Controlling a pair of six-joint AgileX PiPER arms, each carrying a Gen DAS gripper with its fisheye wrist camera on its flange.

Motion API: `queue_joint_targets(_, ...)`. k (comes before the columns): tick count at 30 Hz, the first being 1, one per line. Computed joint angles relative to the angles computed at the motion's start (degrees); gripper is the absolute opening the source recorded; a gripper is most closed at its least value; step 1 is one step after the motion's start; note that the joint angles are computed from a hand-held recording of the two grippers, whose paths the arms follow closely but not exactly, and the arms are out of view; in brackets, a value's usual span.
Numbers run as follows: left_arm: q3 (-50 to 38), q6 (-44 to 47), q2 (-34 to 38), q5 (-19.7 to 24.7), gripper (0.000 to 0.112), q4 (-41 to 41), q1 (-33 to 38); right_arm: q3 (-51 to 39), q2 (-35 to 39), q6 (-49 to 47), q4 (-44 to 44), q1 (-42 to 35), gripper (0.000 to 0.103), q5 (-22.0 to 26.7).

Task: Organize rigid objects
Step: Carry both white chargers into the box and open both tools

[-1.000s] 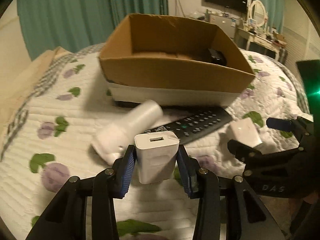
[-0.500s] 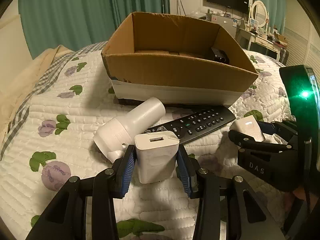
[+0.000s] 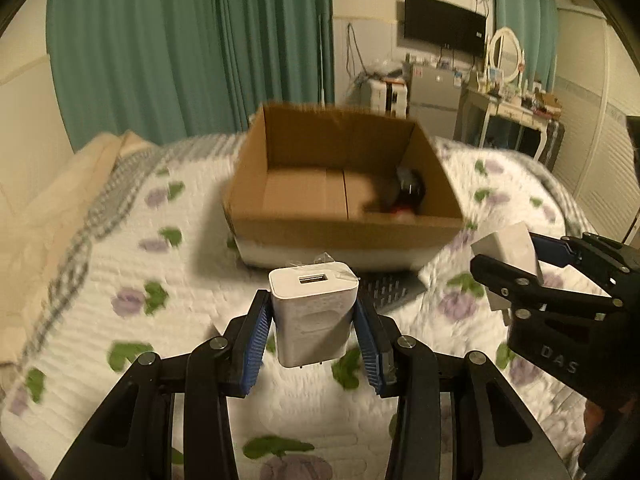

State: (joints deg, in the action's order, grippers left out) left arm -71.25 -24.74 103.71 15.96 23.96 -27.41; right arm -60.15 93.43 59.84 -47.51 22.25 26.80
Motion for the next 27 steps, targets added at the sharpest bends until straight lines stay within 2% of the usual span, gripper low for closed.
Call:
queue_joint_targets(4,-6.28,9.57,-0.69,2.12,0.042,-8.26,0.92,-4.13,-3.24,-6.48,5.02,-1.19,0.051,0.62)
queue_joint_targets(9,-18.82,11.35,3.99,6.64,0.042,-8.44,1.33,-12.67,-2.26,-15.26,10.48,-3.68,0.051,1.18)
queue_joint_targets(15,-37.45,15.60,15.44,14.35,0.042,-10.99,1.67,-23.78,4.58,-26.50,19.35,-7.41,0.051,0.33)
queue_joint_targets(18,-50.02,19.48,23.86,20.42,0.042,-13.89,1.63,-27.89,8.90,-30.24,23.16,-9.39,0.051,-0.51)
queue_joint_targets(24,-68.38,21.88,36.67,29.65,0.042,-14.60,0.82,-31.97,16.04,-35.07,29.02,-12.26,0.051,-1.93)
queue_joint_targets(27,-72.35,21.44,40.27,30.82,0.042,-13.96,0.48,-31.89,17.71,-37.31,31.60,-13.06,0.051,-3.13)
